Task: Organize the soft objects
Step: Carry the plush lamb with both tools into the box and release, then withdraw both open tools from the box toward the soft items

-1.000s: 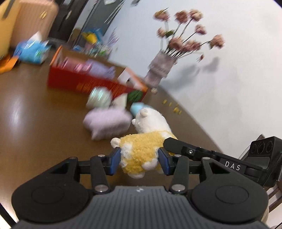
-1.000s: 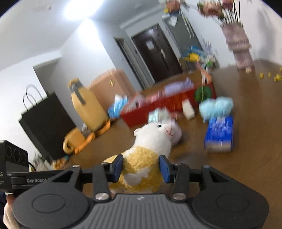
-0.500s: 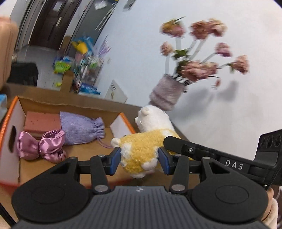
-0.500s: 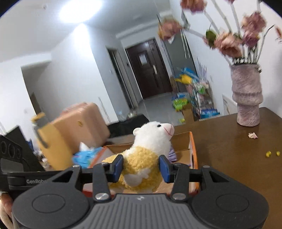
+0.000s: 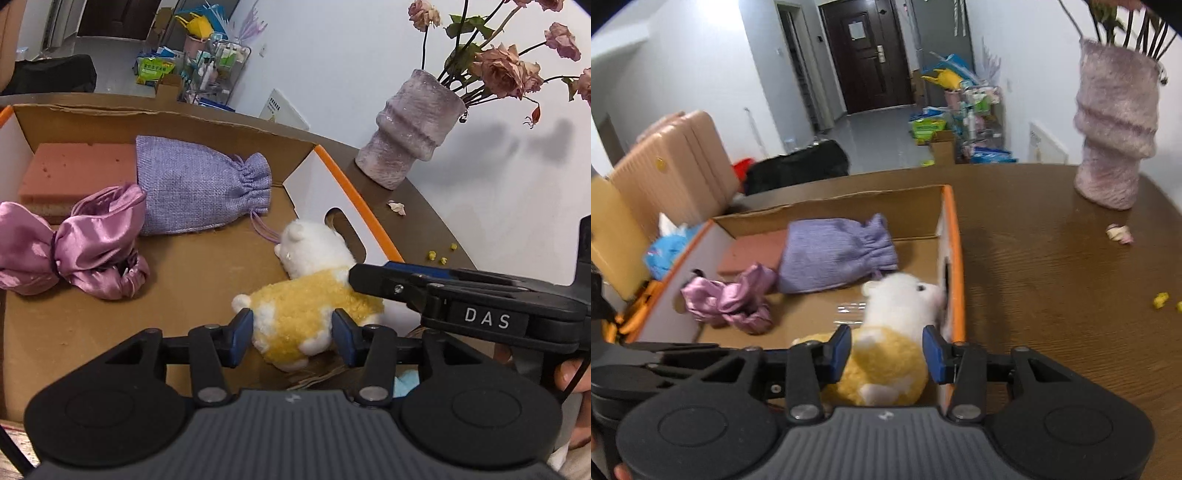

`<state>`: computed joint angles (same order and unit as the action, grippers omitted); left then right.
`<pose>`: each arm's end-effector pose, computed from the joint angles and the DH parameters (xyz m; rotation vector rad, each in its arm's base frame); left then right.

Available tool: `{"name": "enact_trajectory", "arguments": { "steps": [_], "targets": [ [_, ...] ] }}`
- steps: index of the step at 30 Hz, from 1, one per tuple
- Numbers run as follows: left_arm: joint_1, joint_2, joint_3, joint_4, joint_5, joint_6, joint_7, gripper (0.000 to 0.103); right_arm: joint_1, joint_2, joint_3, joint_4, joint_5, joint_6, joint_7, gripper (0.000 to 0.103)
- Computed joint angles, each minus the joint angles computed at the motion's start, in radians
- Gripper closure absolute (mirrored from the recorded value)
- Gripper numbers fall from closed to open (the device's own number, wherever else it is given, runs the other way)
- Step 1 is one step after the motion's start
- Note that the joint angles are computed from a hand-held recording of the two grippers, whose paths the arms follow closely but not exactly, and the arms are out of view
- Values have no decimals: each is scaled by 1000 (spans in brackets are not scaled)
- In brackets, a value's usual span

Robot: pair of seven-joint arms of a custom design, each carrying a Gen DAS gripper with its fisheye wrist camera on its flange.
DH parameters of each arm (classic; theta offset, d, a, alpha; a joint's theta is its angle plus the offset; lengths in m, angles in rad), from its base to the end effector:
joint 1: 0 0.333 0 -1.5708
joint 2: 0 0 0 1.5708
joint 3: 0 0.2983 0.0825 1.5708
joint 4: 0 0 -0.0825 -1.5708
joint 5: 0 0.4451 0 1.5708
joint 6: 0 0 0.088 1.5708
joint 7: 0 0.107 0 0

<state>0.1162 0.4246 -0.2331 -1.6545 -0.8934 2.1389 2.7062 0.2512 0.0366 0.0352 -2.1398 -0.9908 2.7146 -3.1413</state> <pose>0.7225 -0.1023 0.3492 1.0901 -2.4781 1.2066 0.5935 0.2059 0.3825 -1.2951 2.1171 -0.7196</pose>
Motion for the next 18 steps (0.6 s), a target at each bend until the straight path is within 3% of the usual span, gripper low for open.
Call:
{"name": "enact_trajectory", "arguments": {
  "steps": [4,9,12,14,18],
  "targets": [
    [4,-66,3,-56,-20,42,22,48,4,-44,11,-16,-20,-29,10,53],
    [23,-234,29,-177,-158,133,191,38,13,-135,60,-33,-69,-123,-6,48],
    [11,-349,66,-275,-268,247,331,27,23,-199,111,-41,-154,-218,22,35],
    [-6,-434,90,-363,-407,364,503,23,26,-239,148,-60,-251,-270,90,19],
    [-41,-547,165,-482,-643,420,764,7,45,-304,227,-125,-507,-361,283,4]
  ]
}}
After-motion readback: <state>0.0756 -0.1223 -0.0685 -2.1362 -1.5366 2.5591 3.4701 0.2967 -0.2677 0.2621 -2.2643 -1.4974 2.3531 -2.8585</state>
